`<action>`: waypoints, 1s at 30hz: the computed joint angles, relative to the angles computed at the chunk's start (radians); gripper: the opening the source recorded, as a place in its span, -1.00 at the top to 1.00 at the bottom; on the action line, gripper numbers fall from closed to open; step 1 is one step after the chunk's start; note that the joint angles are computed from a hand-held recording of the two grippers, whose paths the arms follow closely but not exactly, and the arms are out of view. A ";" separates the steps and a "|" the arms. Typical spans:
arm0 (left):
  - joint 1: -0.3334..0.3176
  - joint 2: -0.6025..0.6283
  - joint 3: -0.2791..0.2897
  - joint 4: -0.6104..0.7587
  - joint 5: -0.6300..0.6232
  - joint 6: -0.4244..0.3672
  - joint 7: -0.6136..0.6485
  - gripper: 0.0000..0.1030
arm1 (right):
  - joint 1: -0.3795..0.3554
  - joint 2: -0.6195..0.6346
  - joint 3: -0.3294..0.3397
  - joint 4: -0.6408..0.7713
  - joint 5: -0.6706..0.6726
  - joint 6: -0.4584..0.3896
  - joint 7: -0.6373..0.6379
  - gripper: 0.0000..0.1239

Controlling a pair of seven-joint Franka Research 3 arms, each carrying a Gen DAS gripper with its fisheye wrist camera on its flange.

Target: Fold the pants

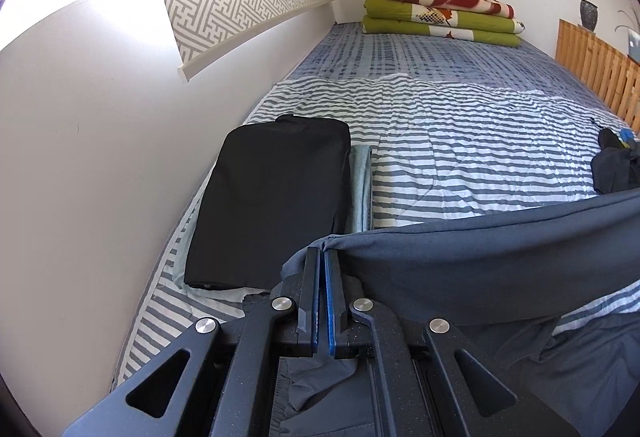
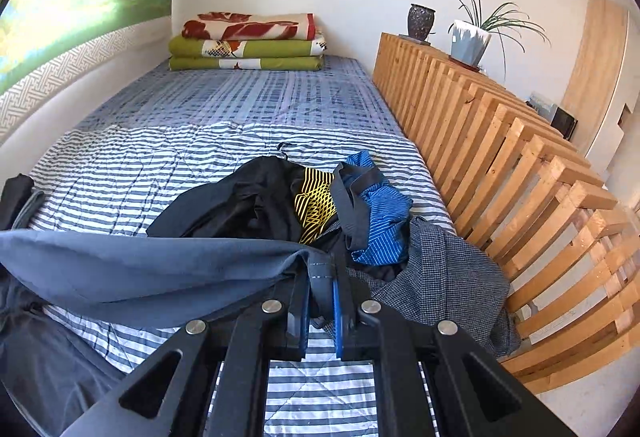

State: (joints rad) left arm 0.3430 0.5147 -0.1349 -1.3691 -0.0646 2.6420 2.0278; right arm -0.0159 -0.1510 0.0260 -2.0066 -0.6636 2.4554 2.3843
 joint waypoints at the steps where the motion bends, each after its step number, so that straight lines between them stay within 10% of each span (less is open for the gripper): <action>1: 0.003 -0.019 -0.003 -0.027 0.002 0.016 0.014 0.97 | -0.001 -0.017 -0.002 -0.018 0.003 0.000 0.000 0.88; 10: 0.011 0.012 -0.004 0.049 -0.063 -0.057 0.007 0.97 | -0.052 -0.180 0.057 -0.187 0.047 0.073 0.025 0.88; 20: -0.092 0.228 0.038 0.335 0.099 -0.161 -0.139 0.97 | 0.001 0.277 -0.008 0.197 0.020 -0.138 0.006 0.88; 30: 0.067 -0.047 -0.057 -0.074 -0.057 0.007 0.021 0.97 | 0.082 0.044 -0.060 -0.007 -0.016 -0.054 0.077 0.88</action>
State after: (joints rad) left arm 0.4098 0.4677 -0.1917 -1.4429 -0.1220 2.6494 2.0490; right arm 0.0665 -0.1074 -0.0343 -2.0139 -0.6792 2.4011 2.4612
